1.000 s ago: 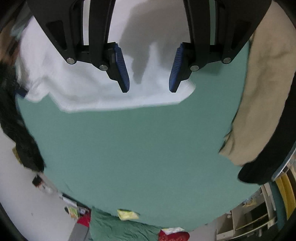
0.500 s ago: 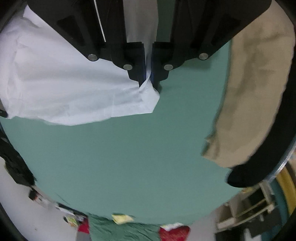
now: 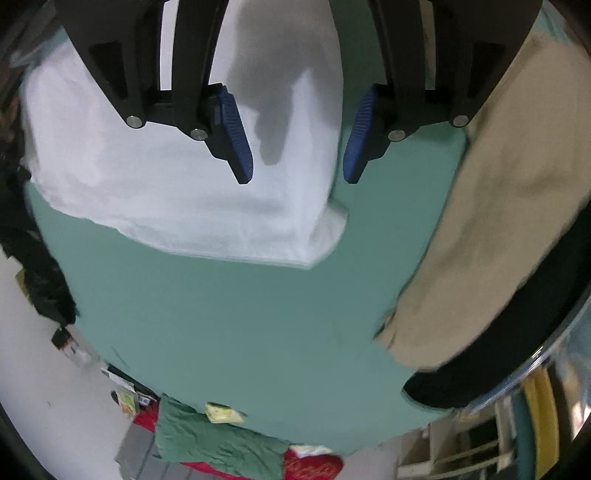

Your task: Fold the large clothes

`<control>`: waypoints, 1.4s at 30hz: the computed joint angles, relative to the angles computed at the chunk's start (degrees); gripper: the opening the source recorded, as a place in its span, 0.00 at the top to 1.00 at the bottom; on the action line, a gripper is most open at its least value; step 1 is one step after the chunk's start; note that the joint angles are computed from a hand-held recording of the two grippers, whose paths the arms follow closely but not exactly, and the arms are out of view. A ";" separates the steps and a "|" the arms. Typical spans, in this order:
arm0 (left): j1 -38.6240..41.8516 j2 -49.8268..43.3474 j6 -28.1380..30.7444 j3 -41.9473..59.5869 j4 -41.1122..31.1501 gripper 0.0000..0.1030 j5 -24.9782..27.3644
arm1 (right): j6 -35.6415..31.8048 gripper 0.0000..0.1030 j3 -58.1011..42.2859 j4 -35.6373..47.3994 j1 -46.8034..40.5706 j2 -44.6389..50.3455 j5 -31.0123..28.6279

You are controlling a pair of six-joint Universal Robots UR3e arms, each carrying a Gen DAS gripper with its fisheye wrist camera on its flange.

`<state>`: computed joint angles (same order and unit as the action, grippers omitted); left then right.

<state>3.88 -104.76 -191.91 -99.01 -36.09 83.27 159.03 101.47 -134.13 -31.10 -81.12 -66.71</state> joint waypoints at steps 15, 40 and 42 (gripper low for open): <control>-8.06 16.30 -5.26 -18.65 -0.78 0.95 2.85 | -21.57 0.91 24.75 29.00 -17.31 -30.44 10.94; -16.57 33.66 -12.75 -27.38 3.06 0.53 10.94 | -23.31 0.40 26.88 22.13 -20.88 -43.75 6.15; -17.58 33.77 -12.45 -27.42 3.93 0.53 9.91 | -24.33 0.40 27.09 24.31 -21.49 -45.65 6.99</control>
<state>-13.70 -70.99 -204.36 -126.44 -32.16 93.18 134.69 128.56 -109.82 -52.59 -126.78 -59.72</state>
